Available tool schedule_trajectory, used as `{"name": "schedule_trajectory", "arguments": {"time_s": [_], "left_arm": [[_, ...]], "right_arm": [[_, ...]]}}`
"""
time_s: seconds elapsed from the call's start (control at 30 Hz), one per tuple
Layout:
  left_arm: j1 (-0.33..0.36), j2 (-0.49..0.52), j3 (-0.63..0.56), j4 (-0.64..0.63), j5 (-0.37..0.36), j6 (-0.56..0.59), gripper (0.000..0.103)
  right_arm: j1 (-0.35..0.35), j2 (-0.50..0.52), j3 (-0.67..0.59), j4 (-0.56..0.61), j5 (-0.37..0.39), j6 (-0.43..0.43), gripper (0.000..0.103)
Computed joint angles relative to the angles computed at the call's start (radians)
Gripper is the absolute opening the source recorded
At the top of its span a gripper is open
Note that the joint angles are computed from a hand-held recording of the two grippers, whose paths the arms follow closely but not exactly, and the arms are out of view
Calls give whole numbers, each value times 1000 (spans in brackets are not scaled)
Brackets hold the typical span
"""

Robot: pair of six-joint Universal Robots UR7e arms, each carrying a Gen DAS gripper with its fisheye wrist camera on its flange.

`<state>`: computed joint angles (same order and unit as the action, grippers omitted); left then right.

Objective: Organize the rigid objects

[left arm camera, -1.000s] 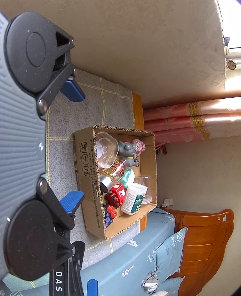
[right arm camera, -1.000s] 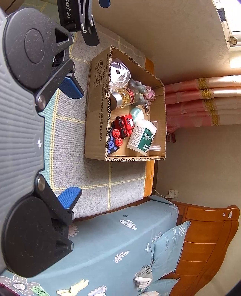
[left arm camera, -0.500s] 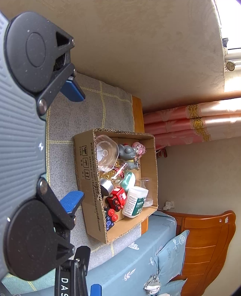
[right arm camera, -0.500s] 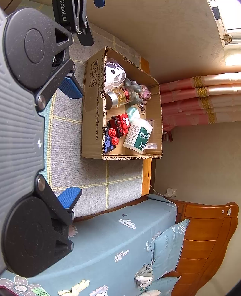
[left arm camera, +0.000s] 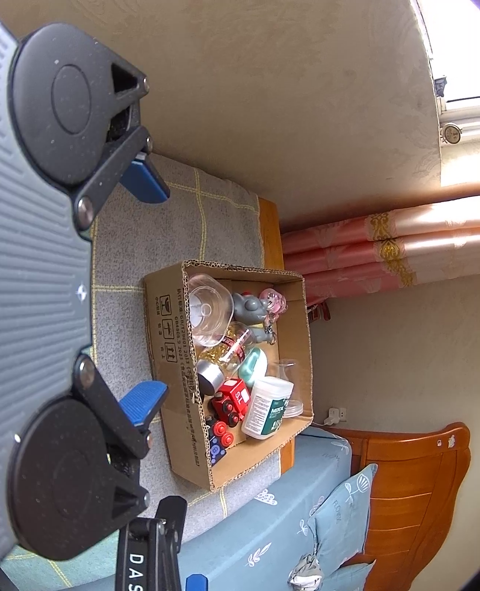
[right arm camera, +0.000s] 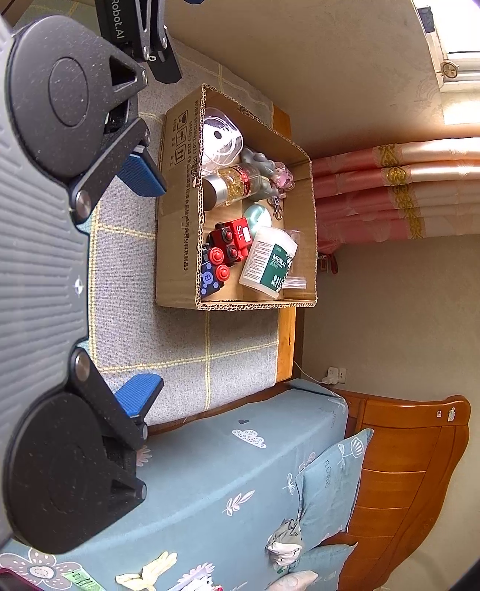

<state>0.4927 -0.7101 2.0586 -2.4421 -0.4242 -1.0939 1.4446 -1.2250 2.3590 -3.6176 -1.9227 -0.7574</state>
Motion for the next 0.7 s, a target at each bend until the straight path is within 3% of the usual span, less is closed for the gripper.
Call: {"name": "schedule_trajectory", "arguments": {"time_s": [0.7], "left_arm": [[-4, 0, -6, 24, 1, -11, 102]], "right_arm": [[0, 0, 10, -16, 5, -9, 103]]}}
